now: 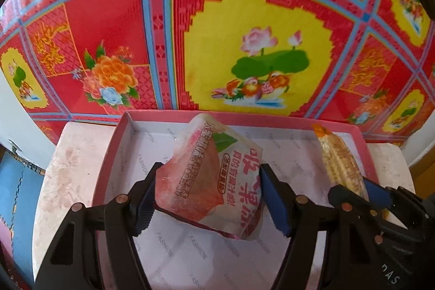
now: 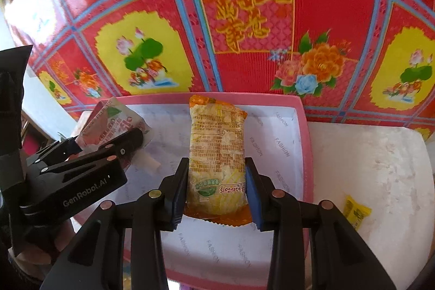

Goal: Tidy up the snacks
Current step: 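Carry the pouch with the left gripper into the tray while the right carries the wafer, then open both grippers to release the pouch and wafer bar in the tray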

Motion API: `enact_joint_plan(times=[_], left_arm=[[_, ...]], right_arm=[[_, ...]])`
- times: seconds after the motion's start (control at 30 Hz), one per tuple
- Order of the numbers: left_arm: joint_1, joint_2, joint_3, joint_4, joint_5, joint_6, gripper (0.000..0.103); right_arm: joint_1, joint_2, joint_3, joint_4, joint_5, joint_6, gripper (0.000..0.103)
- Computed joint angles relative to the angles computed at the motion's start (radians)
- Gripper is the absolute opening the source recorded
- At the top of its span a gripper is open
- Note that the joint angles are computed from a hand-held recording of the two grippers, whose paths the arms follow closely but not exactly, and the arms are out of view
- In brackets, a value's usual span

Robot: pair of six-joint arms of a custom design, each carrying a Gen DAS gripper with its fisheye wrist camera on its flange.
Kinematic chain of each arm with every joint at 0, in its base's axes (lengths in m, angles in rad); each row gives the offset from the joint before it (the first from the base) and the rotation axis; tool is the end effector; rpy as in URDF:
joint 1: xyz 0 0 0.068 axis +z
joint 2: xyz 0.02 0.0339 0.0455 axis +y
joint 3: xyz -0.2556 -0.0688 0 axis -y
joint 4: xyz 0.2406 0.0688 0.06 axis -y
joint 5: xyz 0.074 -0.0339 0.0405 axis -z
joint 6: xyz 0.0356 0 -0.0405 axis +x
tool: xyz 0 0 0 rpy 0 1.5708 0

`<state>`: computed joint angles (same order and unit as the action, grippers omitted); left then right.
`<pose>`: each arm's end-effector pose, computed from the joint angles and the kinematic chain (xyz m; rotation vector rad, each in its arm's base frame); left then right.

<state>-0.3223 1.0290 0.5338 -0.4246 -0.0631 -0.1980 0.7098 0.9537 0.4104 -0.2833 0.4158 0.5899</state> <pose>0.1855 -0.0596 0.1838 0.1284 2.4901 -0.1404 0.1468 0.1072 0.1705 0.0514 2.3136 0.1573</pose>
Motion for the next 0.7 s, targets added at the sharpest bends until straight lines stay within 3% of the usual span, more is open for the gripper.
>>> enact_joint_plan(times=[0.13,0.4,0.7], left_arm=[[-0.023,0.09,0.014,0.044,-0.019,-0.021,0.073],[-0.026,0.136,0.001,0.099,0.005,-0.046,0.074],[0.041,0.163,-0.034,0.167,0.045,0.003,0.074]], right_arm=[[-0.04,0.048,-0.003,0.045,-0.034,-0.021,0.039],[-0.065,0.093,0.006,0.059,-0.046,-0.048,0.039],[-0.066,0.141,0.017,0.084,-0.046,-0.057,0.04]])
